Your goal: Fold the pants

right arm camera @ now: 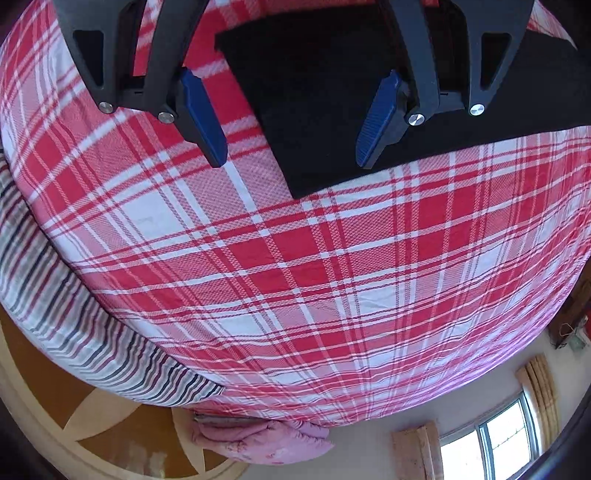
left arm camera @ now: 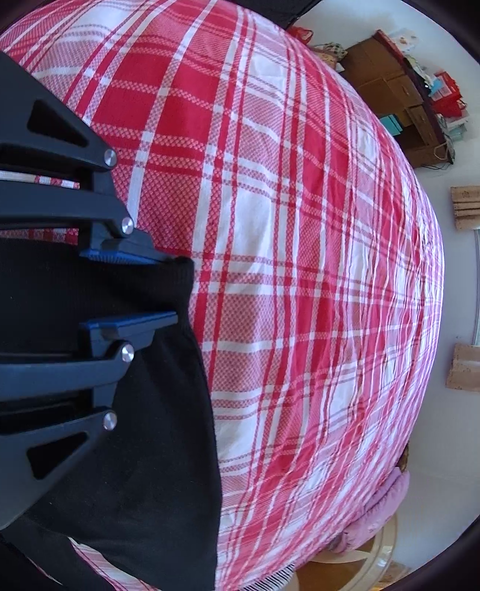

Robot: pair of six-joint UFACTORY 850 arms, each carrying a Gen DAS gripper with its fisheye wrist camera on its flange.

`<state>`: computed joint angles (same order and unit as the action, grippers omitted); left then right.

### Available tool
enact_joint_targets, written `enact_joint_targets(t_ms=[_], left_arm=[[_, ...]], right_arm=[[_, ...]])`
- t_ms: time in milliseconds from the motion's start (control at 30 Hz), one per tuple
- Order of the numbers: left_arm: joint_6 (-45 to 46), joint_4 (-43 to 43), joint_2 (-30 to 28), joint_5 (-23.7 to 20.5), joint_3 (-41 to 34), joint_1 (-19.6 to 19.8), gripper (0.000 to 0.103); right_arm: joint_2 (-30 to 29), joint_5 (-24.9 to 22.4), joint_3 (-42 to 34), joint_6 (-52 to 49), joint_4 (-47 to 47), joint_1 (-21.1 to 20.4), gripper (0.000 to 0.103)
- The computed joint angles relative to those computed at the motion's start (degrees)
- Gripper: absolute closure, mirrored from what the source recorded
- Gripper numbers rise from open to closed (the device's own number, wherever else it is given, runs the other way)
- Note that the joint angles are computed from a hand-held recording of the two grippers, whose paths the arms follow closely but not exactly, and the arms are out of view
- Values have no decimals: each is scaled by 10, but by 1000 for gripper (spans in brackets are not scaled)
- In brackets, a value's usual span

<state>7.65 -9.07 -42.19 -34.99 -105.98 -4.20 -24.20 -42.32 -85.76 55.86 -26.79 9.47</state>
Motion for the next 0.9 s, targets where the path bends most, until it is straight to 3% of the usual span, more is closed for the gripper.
enact_joint_targets(t_ms=[100,167,233,300,333,400,467,667,900], left_arm=[[11,-35,-5,-7,-7,6,79],[4,-51,-16,-42,-28,10,77],[3,-45,-20,-44,-34,8,77],[16,-30,-15,-29,-27,3,79],[28,-29,-14,-27,-26,1,89],[36,-17,-5,-9,-15,-4,91],[41,-19,5,10,-2,-4,91],[122,-137,35,34,29,17,91],[254,-288,84,69,87,29,91]], right_arm=[[-14,12,-8,-43,45,-10,29],[-25,7,-14,-56,46,-11,32],[-30,6,-19,-59,29,-7,48],[-28,16,-21,-73,40,-7,82],[-29,10,-24,-74,34,-4,86],[-26,7,-25,-74,21,3,95],[-12,14,-15,-47,-14,13,96],[56,53,40,59,-109,30,96],[115,59,87,156,-203,58,97]])
